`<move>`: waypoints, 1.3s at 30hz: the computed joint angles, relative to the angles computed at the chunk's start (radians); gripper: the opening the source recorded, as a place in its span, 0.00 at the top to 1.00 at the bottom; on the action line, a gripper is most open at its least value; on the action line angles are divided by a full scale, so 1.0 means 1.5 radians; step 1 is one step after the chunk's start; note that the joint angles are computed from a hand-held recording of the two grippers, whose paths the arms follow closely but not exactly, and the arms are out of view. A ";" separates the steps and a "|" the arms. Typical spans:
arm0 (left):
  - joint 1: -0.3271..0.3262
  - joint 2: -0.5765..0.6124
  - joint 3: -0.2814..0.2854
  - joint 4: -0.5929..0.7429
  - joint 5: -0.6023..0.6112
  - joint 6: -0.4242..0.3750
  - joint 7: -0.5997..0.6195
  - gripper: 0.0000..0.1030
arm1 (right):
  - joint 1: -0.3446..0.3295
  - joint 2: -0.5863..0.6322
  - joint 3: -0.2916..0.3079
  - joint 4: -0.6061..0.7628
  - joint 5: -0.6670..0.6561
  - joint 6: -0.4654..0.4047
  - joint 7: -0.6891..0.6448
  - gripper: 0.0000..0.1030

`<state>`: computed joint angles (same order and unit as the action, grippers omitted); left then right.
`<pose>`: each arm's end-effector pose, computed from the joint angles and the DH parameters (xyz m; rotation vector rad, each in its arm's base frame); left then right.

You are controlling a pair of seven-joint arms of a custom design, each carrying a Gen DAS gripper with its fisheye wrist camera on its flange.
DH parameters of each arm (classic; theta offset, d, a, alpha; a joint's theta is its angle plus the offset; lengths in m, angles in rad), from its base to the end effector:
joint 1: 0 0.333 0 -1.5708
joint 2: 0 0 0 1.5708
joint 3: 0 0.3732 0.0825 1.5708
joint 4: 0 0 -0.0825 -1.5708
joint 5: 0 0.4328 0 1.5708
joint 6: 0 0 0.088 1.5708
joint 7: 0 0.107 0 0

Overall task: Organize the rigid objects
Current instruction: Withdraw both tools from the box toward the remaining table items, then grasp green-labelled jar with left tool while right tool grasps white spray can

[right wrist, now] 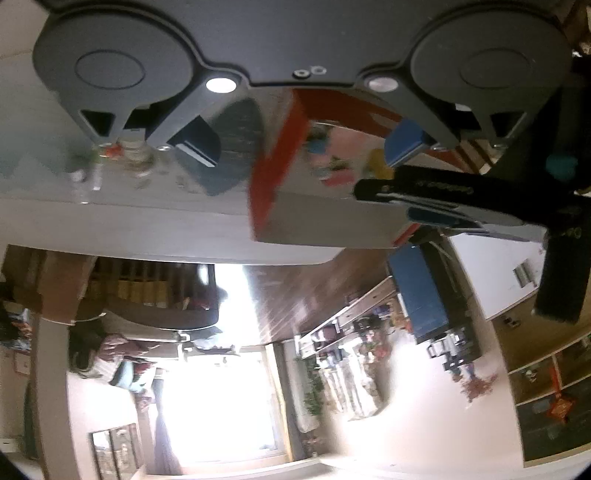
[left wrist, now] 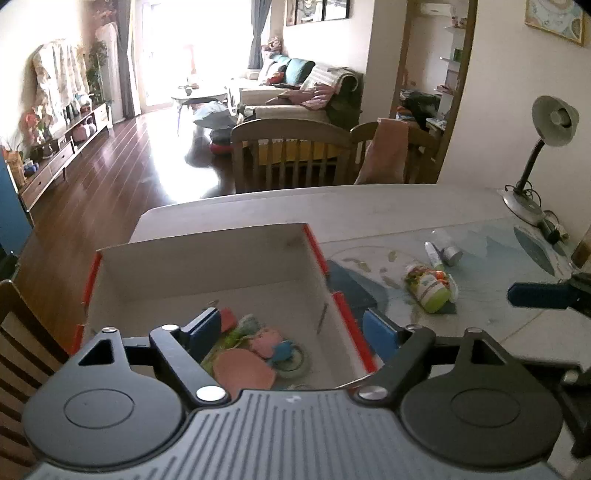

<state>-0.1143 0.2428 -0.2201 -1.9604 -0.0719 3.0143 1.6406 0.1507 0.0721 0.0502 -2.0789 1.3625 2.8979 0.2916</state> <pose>0.6715 -0.2149 0.4796 -1.5073 2.0609 -0.9452 0.6268 0.0676 0.4726 -1.7479 1.3672 -0.4625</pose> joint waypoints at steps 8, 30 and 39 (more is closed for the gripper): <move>-0.060 0.041 0.023 0.047 0.048 -0.001 -0.074 0.16 | -0.039 0.007 -0.027 0.005 0.010 0.004 -0.006 0.08; -0.225 0.238 0.104 0.295 0.235 -0.085 -0.321 0.01 | -0.193 0.176 -0.010 0.162 -0.134 -0.035 0.079 0.08; -0.263 0.319 0.137 0.395 0.249 -0.129 -0.404 0.01 | -0.232 0.273 0.022 0.254 -0.249 -0.027 0.182 0.12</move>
